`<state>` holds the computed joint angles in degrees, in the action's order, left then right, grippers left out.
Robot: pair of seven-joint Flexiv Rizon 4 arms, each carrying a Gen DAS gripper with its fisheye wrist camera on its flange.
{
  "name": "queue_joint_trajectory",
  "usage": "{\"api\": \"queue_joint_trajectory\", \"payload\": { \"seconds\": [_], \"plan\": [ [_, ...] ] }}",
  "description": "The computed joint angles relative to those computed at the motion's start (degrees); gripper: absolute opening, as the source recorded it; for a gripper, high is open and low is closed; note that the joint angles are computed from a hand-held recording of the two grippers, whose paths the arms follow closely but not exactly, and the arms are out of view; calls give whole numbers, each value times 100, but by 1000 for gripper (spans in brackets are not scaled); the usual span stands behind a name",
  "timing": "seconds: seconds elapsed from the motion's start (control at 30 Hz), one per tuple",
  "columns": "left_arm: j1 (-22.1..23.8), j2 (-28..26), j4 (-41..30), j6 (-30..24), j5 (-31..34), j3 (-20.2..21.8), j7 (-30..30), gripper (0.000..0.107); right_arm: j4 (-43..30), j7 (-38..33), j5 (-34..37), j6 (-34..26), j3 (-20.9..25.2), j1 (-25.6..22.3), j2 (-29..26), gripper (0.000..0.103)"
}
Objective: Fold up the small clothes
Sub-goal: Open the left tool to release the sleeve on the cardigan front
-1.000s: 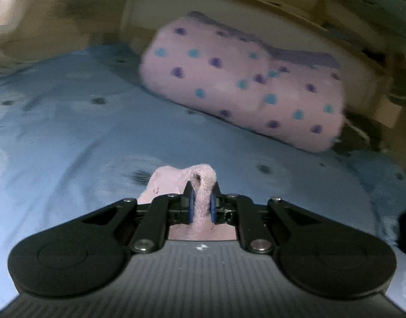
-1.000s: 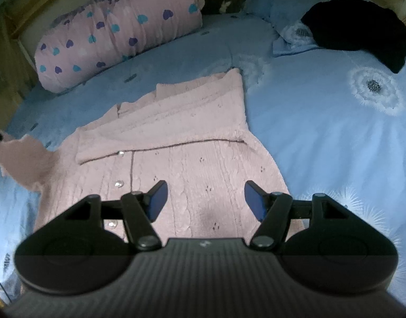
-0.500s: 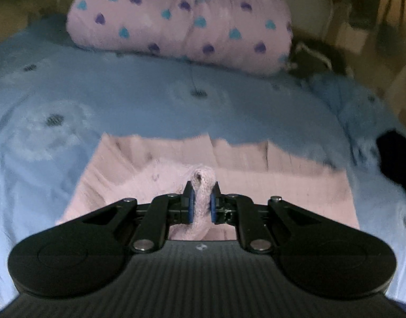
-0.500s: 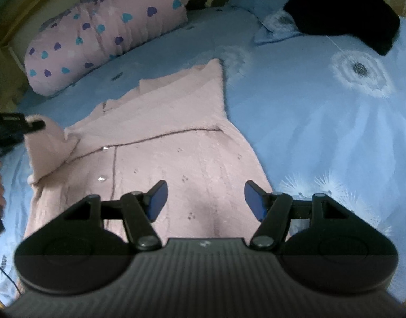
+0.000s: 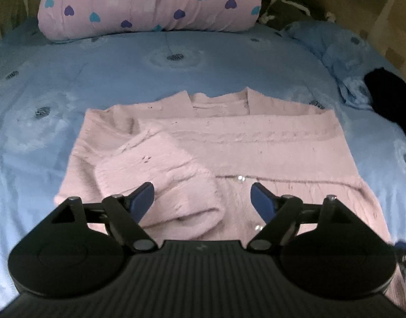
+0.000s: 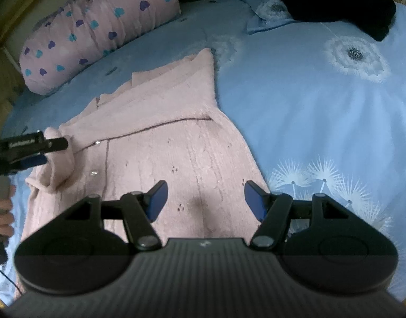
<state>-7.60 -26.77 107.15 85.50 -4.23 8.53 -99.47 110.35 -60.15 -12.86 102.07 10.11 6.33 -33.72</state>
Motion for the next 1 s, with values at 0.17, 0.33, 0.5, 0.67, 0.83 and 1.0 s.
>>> {"api": "queue_joint_trajectory", "payload": {
  "seconds": [0.17, 0.33, 0.5, 0.67, 0.83, 1.0],
  "plan": [
    [-140, 512, 284, -403, 227, 344, -270, 84, -139, -111, -158, 15, 327, -230, -18, 66],
    [-307, 922, 332, -1077, 1167, 893, -1040, 85, -367, -311, -430, -55, 628, -328, -59, 66],
    [-97, 1184, 392, -1699, 1760, 977, -1535, 87, -739, -640, -692, -364, 1250, -569, -248, 66],
    [409, 1315, 649, -1920, 1648, 691, -1712, 87, -1269, -1232, -747, -833, 2057, -742, -573, 66],
    [877, 1389, 891, -1886, 1441, 329, -1719, 87, -1826, -1861, -702, -1276, 2570, -623, -943, 66],
    [990, 1334, 959, -1841, 1448, 221, -1869, 87, -2479, -2262, -557, -1807, 2717, -249, -1343, 66]
  ]
}}
